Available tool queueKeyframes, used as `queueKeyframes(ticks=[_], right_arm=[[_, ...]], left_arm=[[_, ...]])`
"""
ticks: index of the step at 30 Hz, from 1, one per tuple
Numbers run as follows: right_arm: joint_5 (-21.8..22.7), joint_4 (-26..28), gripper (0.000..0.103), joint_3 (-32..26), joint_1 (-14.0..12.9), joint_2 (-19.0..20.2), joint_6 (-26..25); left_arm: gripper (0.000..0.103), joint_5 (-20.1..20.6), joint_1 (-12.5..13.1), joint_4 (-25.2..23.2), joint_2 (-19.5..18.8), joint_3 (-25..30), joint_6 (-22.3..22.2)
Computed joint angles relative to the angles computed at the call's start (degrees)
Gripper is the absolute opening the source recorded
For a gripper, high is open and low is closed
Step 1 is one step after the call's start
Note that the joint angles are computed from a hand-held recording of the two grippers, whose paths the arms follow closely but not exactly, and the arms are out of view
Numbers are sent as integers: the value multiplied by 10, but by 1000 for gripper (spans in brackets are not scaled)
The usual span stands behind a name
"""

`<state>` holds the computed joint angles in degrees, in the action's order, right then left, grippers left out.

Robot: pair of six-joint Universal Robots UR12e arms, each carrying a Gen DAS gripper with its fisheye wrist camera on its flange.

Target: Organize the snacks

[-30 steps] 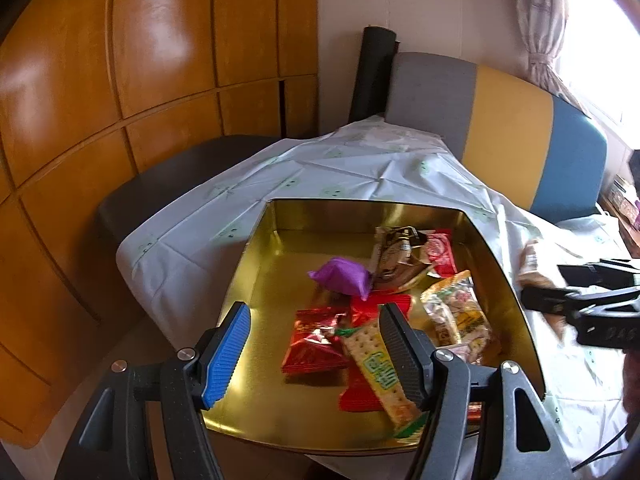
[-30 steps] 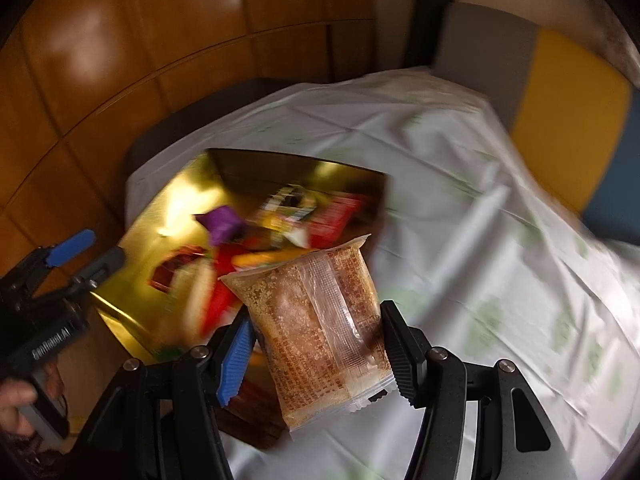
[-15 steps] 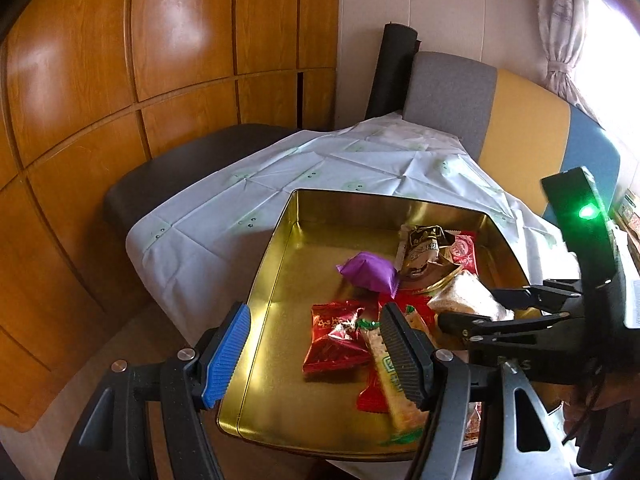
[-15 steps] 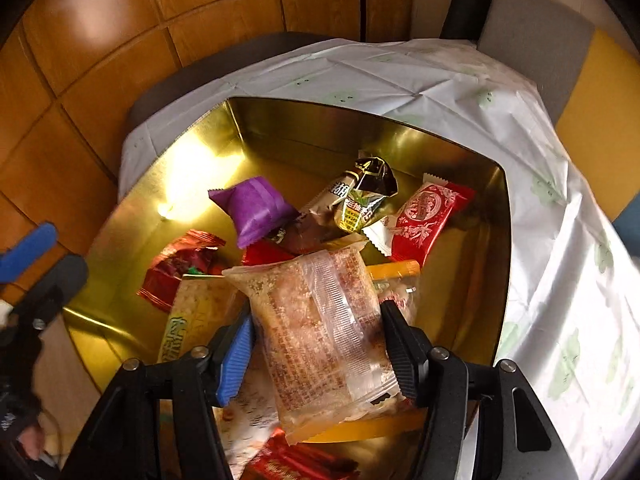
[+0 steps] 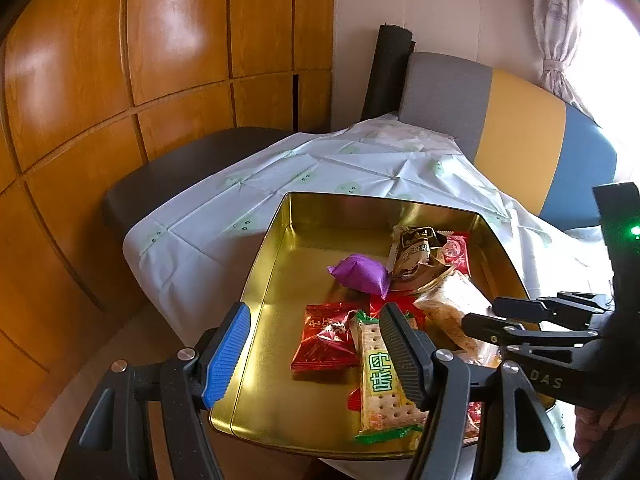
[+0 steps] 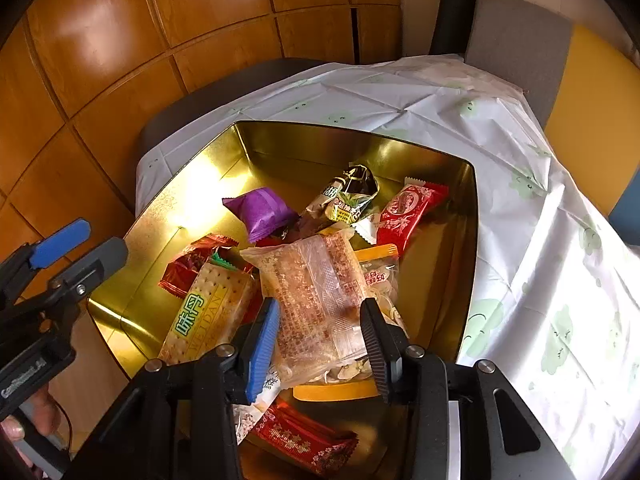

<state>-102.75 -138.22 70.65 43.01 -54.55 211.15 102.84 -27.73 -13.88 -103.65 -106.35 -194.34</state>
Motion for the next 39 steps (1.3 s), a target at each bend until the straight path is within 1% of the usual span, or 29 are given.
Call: queueKeyframes(ticks=[5, 11, 15, 19, 21, 24, 27, 30, 32, 35, 38, 39], right_arm=[[0, -3, 42, 1, 0, 2, 4], [-6, -19, 43, 16, 4, -8, 22], [-25, -34, 48, 29, 10, -16, 38], [-55, -49, 51, 46, 18, -27, 62], [-74, -53, 56, 54, 22, -33, 76], [-99, -60, 57, 69, 28, -43, 95], [-135, -54, 60, 80, 36, -51, 120], [-161, -48, 65, 89, 41, -57, 138], [-177, -43, 68, 96, 46, -61, 152], [-195, -30, 70, 100, 50, -63, 167], [-206, -21, 72, 105, 53, -66, 180], [-210, -19, 73, 106, 54, -67, 183]], left_arm=[[68, 3, -2, 1, 1, 0, 5], [68, 11, -9, 7, 2, -1, 15], [68, 15, -12, 12, 3, -2, 19], [68, 18, -15, 19, 5, -3, 23], [68, 19, -17, 22, 6, -5, 24], [68, 19, -20, 24, 7, -6, 27], [68, 11, -21, 30, 9, -8, 31], [68, 17, -27, 35, 9, -8, 35], [68, 13, -29, 41, 9, -10, 35], [68, 4, -30, 50, 10, -14, 29], [69, 15, -38, 55, 9, -13, 30], [71, 21, -40, 48, 8, -11, 29]])
